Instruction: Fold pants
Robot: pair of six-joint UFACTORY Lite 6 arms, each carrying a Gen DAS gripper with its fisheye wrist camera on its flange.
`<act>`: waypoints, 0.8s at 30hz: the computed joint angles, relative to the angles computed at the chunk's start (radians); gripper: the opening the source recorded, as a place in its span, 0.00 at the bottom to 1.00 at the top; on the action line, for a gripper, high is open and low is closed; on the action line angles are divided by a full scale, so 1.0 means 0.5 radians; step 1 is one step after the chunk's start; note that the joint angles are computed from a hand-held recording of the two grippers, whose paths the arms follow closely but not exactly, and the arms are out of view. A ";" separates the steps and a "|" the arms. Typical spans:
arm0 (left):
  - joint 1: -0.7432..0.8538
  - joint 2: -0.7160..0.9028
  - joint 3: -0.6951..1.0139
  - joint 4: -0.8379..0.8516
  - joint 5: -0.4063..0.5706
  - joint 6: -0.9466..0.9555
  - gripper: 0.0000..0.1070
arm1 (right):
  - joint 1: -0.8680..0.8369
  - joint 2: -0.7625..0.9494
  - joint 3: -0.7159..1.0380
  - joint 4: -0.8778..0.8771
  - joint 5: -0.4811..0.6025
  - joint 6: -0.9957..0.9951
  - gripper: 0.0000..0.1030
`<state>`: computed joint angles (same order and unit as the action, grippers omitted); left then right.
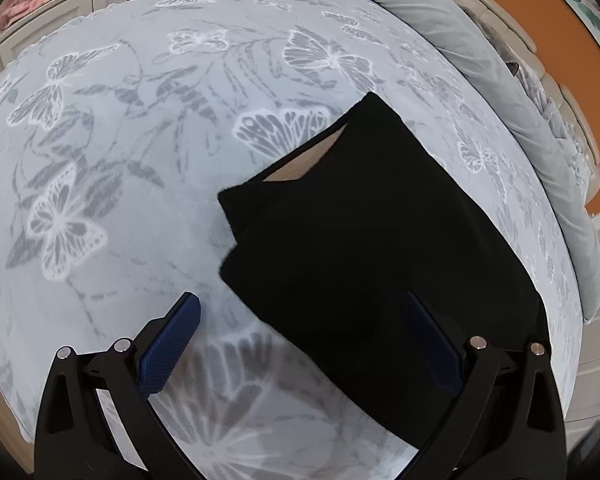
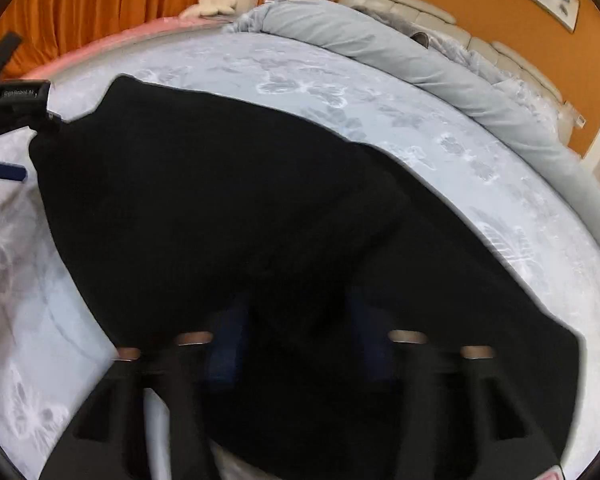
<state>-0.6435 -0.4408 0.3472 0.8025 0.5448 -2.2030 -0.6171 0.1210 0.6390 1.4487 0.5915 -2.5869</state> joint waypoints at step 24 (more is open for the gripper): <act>0.249 -0.103 -0.172 0.328 -0.358 -0.227 0.92 | -0.937 0.053 0.802 -0.788 1.071 1.004 0.70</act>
<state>-0.5188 -0.4924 0.2611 0.9664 0.3660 -2.3164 -1.0855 0.1473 1.0398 1.0549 1.1272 -2.0847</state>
